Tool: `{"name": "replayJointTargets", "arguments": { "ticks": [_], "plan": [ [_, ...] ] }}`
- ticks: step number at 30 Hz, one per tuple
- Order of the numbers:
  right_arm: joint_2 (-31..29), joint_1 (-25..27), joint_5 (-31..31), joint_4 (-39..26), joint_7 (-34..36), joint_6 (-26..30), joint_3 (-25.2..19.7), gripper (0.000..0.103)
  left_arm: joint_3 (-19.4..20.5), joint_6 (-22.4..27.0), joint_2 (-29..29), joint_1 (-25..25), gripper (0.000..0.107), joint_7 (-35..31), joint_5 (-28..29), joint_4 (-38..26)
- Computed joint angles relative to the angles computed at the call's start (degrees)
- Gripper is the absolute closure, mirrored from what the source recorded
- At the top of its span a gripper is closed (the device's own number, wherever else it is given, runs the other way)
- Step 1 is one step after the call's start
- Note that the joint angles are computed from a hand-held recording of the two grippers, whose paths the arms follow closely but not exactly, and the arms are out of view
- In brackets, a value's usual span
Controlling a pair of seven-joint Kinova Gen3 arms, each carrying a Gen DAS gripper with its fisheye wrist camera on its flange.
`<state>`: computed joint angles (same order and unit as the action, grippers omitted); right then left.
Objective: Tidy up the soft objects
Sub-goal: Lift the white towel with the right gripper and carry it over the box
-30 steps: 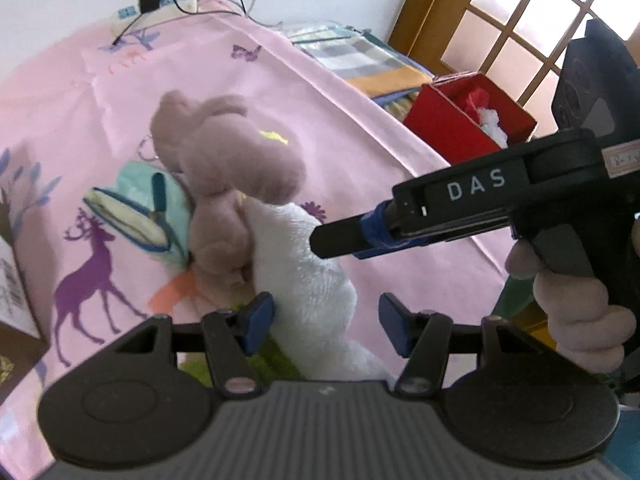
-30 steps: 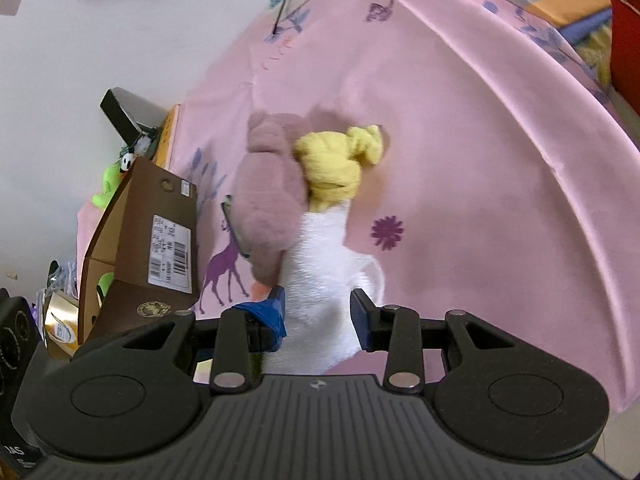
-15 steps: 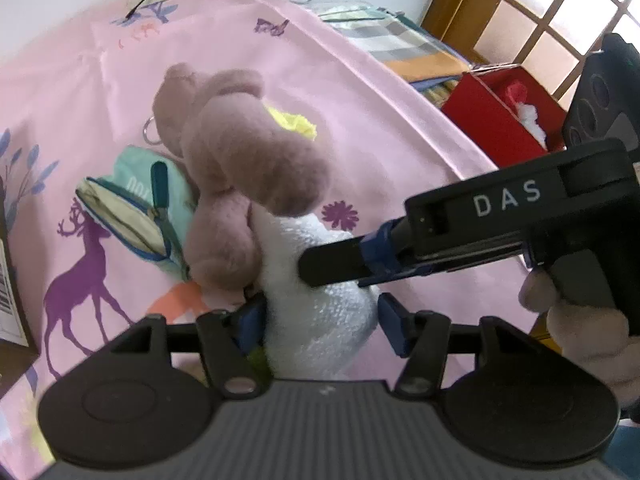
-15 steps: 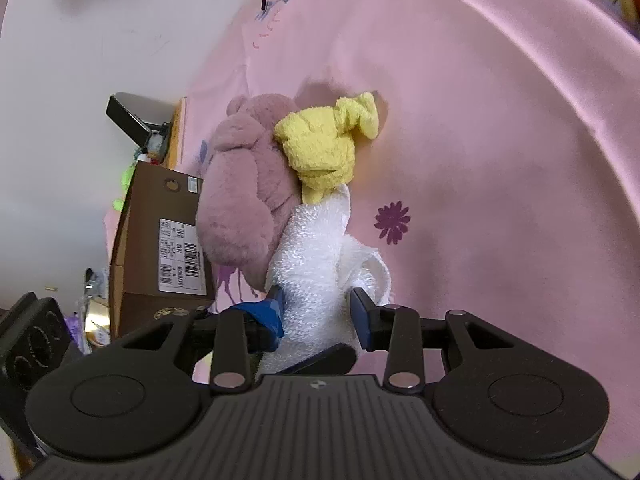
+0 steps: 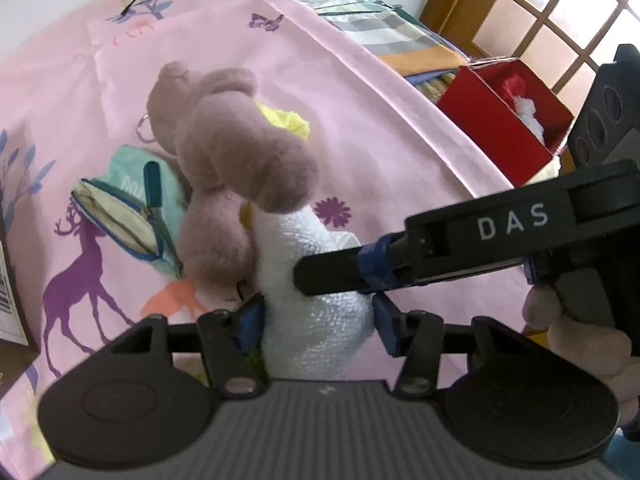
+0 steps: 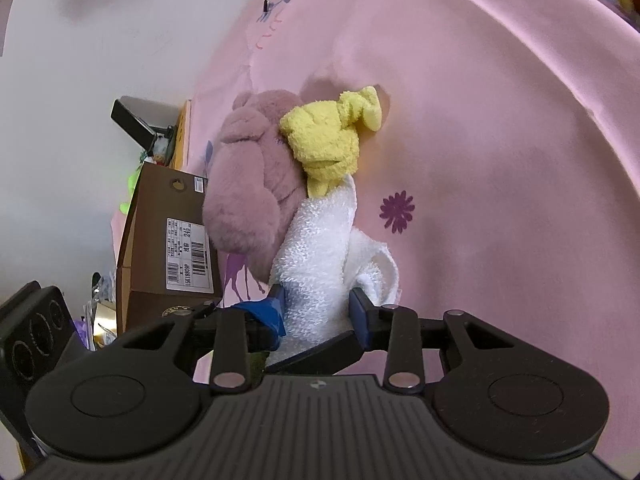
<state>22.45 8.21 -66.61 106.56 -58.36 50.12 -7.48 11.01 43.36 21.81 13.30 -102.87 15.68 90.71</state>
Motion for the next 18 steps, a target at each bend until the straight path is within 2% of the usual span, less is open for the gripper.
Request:
{"name": "replayJointTargets", "arguments": {
  "ticks": [9, 18],
  "plan": [
    [-7.0, -2.1, -3.0, 6.7, -0.9, -6.3, 1.1, 0.085, 2.2, 1.1, -2.3, -2.2, 0.056, -8.8, 3.9, 1.2],
    [-16.0, -7.4, -5.6, 12.0, -4.6, -13.2, 2.8, 0.085, 2.3, 2.3, -7.5, -6.6, 0.056, -22.7, 12.6, 4.8]
  ]
}}
